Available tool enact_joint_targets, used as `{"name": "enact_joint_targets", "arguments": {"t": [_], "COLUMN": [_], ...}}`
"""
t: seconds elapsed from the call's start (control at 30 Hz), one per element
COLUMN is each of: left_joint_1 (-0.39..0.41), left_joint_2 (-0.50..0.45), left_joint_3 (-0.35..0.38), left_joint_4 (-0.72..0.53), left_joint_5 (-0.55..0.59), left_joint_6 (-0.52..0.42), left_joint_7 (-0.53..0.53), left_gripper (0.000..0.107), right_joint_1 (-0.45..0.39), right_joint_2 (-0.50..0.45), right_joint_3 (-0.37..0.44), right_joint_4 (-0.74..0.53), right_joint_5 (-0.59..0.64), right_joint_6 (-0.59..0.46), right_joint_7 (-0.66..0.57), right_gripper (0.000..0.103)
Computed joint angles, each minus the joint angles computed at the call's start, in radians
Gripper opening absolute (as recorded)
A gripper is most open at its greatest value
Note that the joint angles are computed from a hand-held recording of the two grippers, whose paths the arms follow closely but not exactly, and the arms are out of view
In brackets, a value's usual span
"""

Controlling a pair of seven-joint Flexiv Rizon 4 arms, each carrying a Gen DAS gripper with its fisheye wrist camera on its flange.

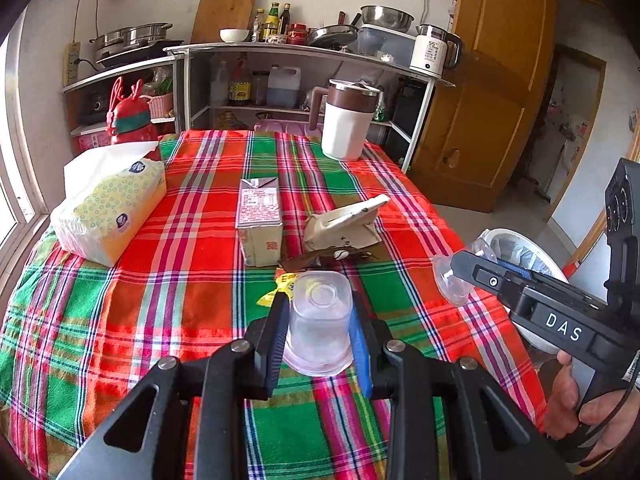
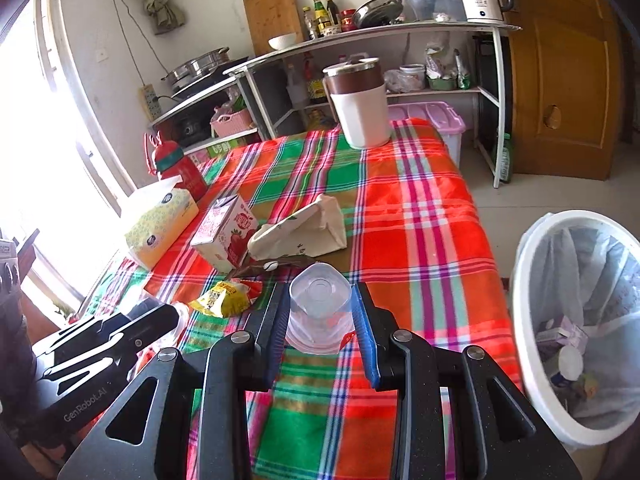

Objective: Collect trash
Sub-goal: 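Carry both cups over the bin and open both tools to drop them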

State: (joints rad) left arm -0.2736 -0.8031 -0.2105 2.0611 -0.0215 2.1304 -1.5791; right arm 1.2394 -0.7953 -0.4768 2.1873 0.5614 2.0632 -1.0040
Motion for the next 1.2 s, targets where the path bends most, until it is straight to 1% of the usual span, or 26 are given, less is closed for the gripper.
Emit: {"name": "enact_joint_targets", "arguments": {"t": [0.2,0.37,0.6,0.7,1.03,1.2], "left_joint_1": [-0.045,-0.092,-0.141,-0.164,-0.225,-0.266], "left_joint_2": [0.004,0.005,-0.01,-0.021,-0.07,-0.092], "left_joint_3": [0.0,0.002,-0.016,-0.023,-0.06,-0.054], "left_joint_4": [-0.025,-0.059,-0.129,-0.162,-0.284,-0.337], "left_joint_5": [-0.005,-0.02,-0.027,-0.027,-0.032,-0.047], "left_joint_6": [-0.012,-0.035,-0.079,-0.103,-0.205,-0.246], "left_joint_7": [0.023,0.052,0.093,0.113,0.176,0.2], "left_gripper": [0.031,0.031,0.031,0.031,0.031,0.031], "right_joint_1": [0.024,0.026,0.009,-0.001,-0.112,-0.18], "right_joint_2": [0.016,0.032,0.065,0.078,0.11,0.116], "right_joint_3": [-0.019,-0.022,-0.004,-0.002,0.087,0.131], "right_joint_4": [0.049,0.09,0.157,0.178,0.242,0.26], "right_joint_5": [0.051,0.097,0.174,0.211,0.288,0.311], "right_joint_6": [0.029,0.057,0.107,0.111,0.172,0.181], "right_joint_7": [-0.011,-0.023,-0.049,-0.066,-0.098,-0.111], "right_gripper": [0.033,0.033,0.033,0.033,0.033,0.033]}}
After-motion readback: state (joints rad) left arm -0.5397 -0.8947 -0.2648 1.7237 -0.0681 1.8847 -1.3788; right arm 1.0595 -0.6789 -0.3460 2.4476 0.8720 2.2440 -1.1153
